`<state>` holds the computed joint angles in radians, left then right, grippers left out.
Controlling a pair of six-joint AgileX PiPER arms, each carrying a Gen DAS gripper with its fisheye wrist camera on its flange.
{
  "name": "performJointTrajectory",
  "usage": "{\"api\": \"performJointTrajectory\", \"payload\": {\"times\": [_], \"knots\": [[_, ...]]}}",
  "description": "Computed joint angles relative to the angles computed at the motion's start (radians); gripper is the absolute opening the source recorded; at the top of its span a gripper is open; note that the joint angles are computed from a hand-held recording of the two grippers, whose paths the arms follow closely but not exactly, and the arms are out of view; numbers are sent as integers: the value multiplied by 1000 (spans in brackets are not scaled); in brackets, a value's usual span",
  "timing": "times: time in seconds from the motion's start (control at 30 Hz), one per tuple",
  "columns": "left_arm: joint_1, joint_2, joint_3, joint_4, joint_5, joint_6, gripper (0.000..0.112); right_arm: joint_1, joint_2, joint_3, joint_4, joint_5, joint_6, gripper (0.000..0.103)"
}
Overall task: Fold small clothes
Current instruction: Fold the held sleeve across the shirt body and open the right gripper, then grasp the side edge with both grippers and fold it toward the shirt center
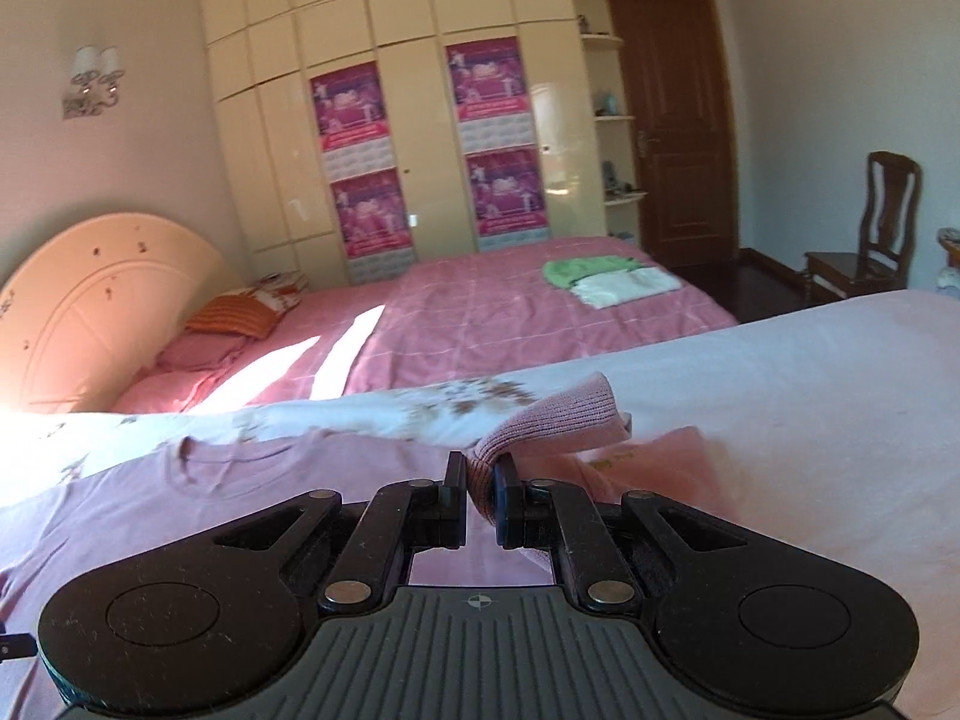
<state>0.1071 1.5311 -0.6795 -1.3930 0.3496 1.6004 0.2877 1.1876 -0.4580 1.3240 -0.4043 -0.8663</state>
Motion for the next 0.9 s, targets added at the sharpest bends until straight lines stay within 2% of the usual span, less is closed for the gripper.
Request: {"api": "performJointTrajectory", "payload": {"times": [0.07, 0.17, 0.3, 0.37, 0.4, 0.43, 0.5, 0.67, 0.73, 0.77, 0.9], "knots": [[58, 15, -18, 28, 41, 0, 78, 124, 127, -52, -54, -59, 113, 8], [137, 48, -59, 87, 92, -23, 77, 241, 311, -149, -138, -92, 248, 8], [204, 90, -115, 147, 143, -59, 77, 327, 531, -283, -181, -78, 295, 8], [218, 102, -134, 164, 165, -70, 77, 339, 596, -322, -156, -32, 273, 8], [218, 107, -142, 166, 176, -71, 77, 345, 629, -343, -135, -15, 248, 18], [215, 114, -149, 166, 186, -72, 77, 363, 637, -335, -153, -32, 261, 32], [203, 131, -167, 164, 215, -80, 77, 413, 626, -279, -230, -119, 340, 39], [90, 219, -244, 116, 316, -116, 68, 460, 530, -159, -110, -250, 405, 39], [17, 276, -296, 111, 341, -157, 57, 466, 454, -94, -20, -279, 394, 39], [-19, 306, -326, 120, 352, -193, 55, 465, 430, -72, 12, -289, 387, 39], [-163, 402, -423, 139, 310, -314, 53, 460, 277, 25, 179, -310, 294, 39]]}}
